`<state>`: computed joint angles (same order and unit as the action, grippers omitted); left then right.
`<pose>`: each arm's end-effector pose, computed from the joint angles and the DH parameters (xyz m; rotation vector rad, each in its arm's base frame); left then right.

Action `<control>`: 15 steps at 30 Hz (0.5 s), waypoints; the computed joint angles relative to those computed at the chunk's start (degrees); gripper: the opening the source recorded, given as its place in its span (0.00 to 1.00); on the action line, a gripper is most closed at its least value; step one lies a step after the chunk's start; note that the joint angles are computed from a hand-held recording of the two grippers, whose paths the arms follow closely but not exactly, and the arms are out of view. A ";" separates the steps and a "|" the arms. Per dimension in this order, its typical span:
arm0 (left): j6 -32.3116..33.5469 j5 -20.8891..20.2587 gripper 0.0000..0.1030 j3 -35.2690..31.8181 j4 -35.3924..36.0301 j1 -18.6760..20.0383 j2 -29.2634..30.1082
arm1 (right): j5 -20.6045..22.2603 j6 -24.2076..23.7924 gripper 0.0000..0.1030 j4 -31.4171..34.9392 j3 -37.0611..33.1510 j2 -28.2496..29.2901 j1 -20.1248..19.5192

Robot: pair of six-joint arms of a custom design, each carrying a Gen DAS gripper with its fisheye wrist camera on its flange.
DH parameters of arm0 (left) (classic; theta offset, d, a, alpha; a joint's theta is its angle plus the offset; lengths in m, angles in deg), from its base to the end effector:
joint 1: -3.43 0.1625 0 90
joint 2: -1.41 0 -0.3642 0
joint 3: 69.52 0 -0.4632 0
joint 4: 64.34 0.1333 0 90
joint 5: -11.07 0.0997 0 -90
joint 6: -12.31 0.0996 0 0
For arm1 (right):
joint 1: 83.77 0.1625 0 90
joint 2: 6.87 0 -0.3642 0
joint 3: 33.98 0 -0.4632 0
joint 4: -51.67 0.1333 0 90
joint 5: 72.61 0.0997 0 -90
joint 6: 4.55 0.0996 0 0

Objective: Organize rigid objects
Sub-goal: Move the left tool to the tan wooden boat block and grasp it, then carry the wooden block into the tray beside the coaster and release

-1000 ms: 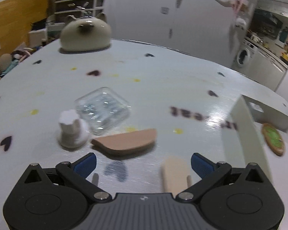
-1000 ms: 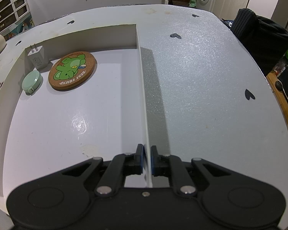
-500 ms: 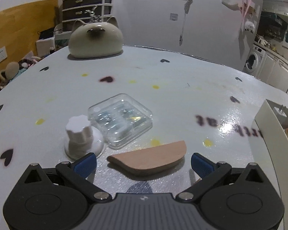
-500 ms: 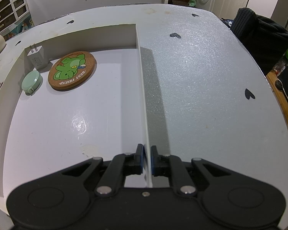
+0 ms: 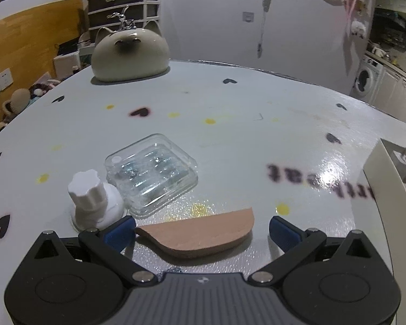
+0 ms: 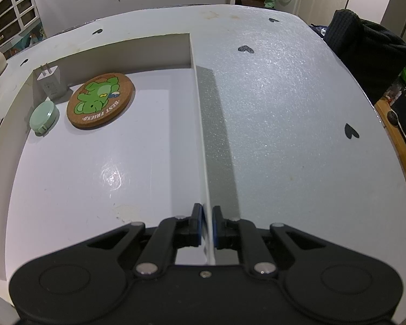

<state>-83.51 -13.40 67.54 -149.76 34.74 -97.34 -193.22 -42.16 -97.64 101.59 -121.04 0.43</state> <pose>-0.1852 -0.3748 0.1372 -0.1551 2.0260 -1.0659 0.0404 -0.4197 0.3194 0.4344 -2.3358 0.5154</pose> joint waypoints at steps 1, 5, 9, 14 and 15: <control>-0.90 -0.13 1.00 -0.58 0.53 0.23 0.54 | 0.02 0.03 0.09 0.01 0.00 -0.01 -0.02; -3.64 -0.38 1.00 -2.26 2.32 0.91 2.13 | 0.09 0.26 0.09 0.14 -0.05 0.01 -0.01; -4.53 -0.27 0.99 -2.76 3.34 0.97 2.90 | 0.09 0.26 0.09 0.14 -0.05 0.01 -0.01; -6.15 -0.01 0.91 -3.23 6.19 0.67 3.25 | 0.07 0.13 0.09 0.05 -0.03 0.00 -0.03; -6.09 0.06 0.90 -3.15 6.49 0.60 3.05 | 0.11 0.18 0.09 0.03 -0.02 0.01 -0.02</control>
